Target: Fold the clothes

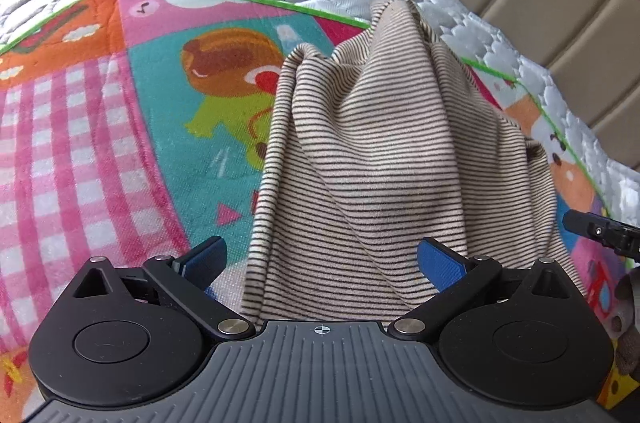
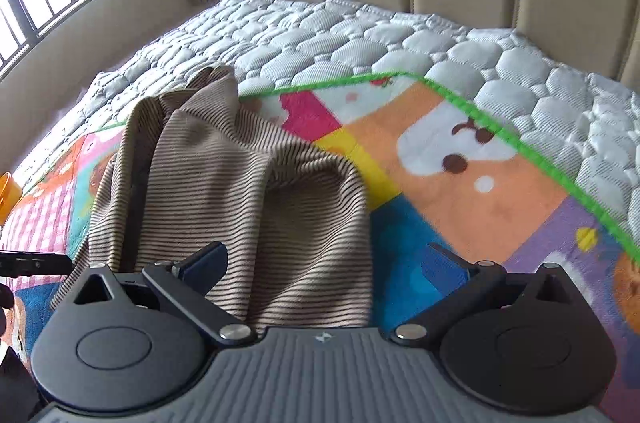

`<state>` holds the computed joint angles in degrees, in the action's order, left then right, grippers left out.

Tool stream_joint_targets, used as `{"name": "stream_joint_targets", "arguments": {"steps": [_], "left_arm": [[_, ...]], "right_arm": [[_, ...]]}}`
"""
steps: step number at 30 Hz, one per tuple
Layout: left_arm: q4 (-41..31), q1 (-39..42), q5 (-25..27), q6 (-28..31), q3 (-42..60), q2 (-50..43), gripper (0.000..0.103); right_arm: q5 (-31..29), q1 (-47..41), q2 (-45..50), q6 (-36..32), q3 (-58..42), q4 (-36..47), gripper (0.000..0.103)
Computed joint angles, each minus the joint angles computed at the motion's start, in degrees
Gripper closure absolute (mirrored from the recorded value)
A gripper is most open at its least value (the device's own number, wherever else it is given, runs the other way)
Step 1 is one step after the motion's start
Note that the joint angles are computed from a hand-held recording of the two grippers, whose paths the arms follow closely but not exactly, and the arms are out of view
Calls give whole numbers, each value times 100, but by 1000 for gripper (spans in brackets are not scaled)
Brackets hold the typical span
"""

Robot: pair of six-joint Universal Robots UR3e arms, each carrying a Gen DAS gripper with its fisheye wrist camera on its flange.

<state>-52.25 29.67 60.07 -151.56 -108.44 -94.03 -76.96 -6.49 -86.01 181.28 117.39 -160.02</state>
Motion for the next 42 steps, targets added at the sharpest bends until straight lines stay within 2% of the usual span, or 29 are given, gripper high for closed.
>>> {"name": "stream_joint_targets", "arguments": {"steps": [2,3,4,5,6,9,11,13,16,18,20,21,24,25,28,35,38,40,41,42], "left_arm": [[-123,72,16,388,175,-39,0],[-85,50,97,543,222,-82,2],[2,6,184,666,245,-135,11],[126,-38,220,766,257,-208,19],[258,-77,219,862,272,-295,31],[910,-176,32,804,269,-606,32],[1167,-300,-5,655,477,-932,31],[1282,-529,201,546,782,-1278,30],[1637,-804,483,495,1009,-1653,19],[1794,-906,575,355,1145,-1866,16],[1848,-953,617,214,1181,-1954,15],[1940,-973,648,161,1110,-1942,18],[1757,-955,553,171,882,-1666,49],[1642,-961,567,128,829,-1550,56],[1114,-969,637,108,704,-1187,63],[-50,-654,703,978,-267,213,63],[-598,-455,718,1214,-456,680,60],[-947,-346,779,1217,-419,942,54],[-1199,-218,711,1300,-399,1146,53],[-1522,-54,594,1455,-366,1377,51]], "right_arm": [[-204,-86,40,-395,-19,-90,0],[-376,-32,136,-576,-43,-202,10],[-542,20,235,-755,-70,-316,19],[-517,4,355,-759,-174,-289,37],[-489,-11,473,-760,-282,-258,49],[-80,-188,872,-383,-647,-189,53],[-95,-134,1267,-244,-933,-262,53],[-157,-40,1674,-253,-1249,-291,54],[-133,70,2187,-261,-1710,-278,54],[-137,172,2405,-258,-1913,-319,55],[-236,302,2527,-273,-2025,-363,64],[-279,358,2518,-321,-2037,-324,68],[-231,412,2348,-526,-1944,-98,81],[-204,412,2244,-597,-1859,-14,82],[-306,486,1868,-843,-1475,145,84],[-568,726,483,-1181,-289,785,84],[-817,840,1,-1119,-49,1028,84],[-806,778,-458,-1043,115,1147,80],[-773,735,-711,-1003,180,1241,74],[-527,599,-1043,-942,263,1445,62]]}}
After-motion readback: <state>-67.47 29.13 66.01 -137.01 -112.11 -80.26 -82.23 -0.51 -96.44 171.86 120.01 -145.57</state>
